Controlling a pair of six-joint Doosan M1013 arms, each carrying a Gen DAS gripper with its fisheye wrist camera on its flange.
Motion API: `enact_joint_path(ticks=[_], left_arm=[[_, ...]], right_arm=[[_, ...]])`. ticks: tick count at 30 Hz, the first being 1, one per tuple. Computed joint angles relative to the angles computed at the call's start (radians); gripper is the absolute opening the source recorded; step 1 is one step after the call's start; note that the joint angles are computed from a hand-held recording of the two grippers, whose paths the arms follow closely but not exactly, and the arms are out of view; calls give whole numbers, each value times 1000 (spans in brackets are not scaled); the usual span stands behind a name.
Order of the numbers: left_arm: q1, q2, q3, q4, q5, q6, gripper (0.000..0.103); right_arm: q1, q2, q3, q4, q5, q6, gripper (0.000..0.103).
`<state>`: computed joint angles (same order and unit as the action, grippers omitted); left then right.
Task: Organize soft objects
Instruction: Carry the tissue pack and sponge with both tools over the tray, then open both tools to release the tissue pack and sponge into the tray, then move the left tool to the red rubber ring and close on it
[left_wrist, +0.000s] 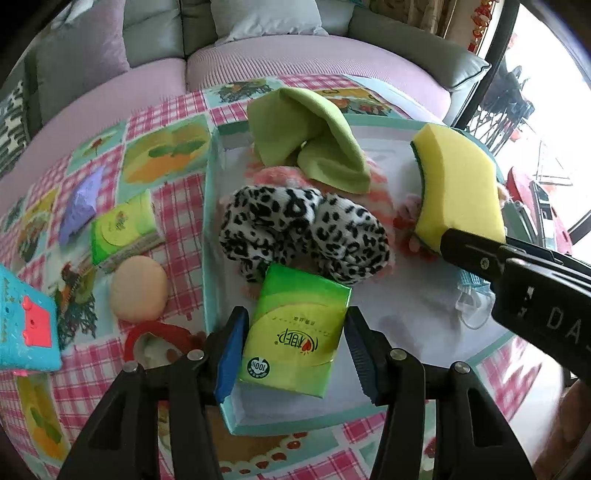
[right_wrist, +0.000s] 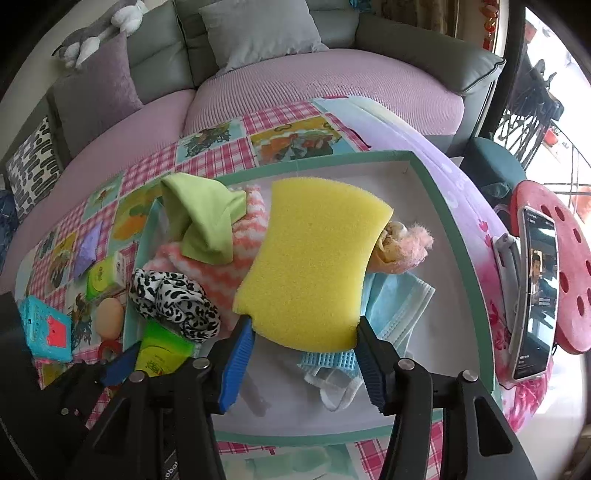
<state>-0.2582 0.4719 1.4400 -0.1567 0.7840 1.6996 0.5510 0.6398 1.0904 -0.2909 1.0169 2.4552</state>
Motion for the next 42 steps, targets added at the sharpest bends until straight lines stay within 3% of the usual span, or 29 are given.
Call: enact_joint_path(ticks=[5, 7, 12, 19, 23, 25, 29, 34, 42], left_arm=[[1, -13, 3, -24, 6, 19, 57], [3, -24, 9, -39, -7, 34, 63], [16, -40, 15, -64, -29, 36, 64], [44, -40, 15, -54, -35, -63, 64], [55, -28, 8, -11, -24, -163, 68], [58, -24, 7, 27, -19, -219, 86], [59, -20, 10, 138, -20, -347, 88], [66, -16, 11, 183, -16, -419, 95], [77, -7, 10, 179, -4, -439, 95]], right_arm=[[4, -10, 4, -20, -8, 21, 64], [6, -14, 6, -32, -14, 30, 67], [9, -17, 5, -38, -21, 30, 67], [9, -11, -1, -29, -15, 19, 68], [7, -9, 1, -15, -25, 8, 86], [8, -9, 1, -18, -25, 8, 87], [9, -6, -1, -18, -26, 7, 102], [10, -7, 1, -20, -35, 2, 103], [16, 4, -17, -14, -23, -29, 103]])
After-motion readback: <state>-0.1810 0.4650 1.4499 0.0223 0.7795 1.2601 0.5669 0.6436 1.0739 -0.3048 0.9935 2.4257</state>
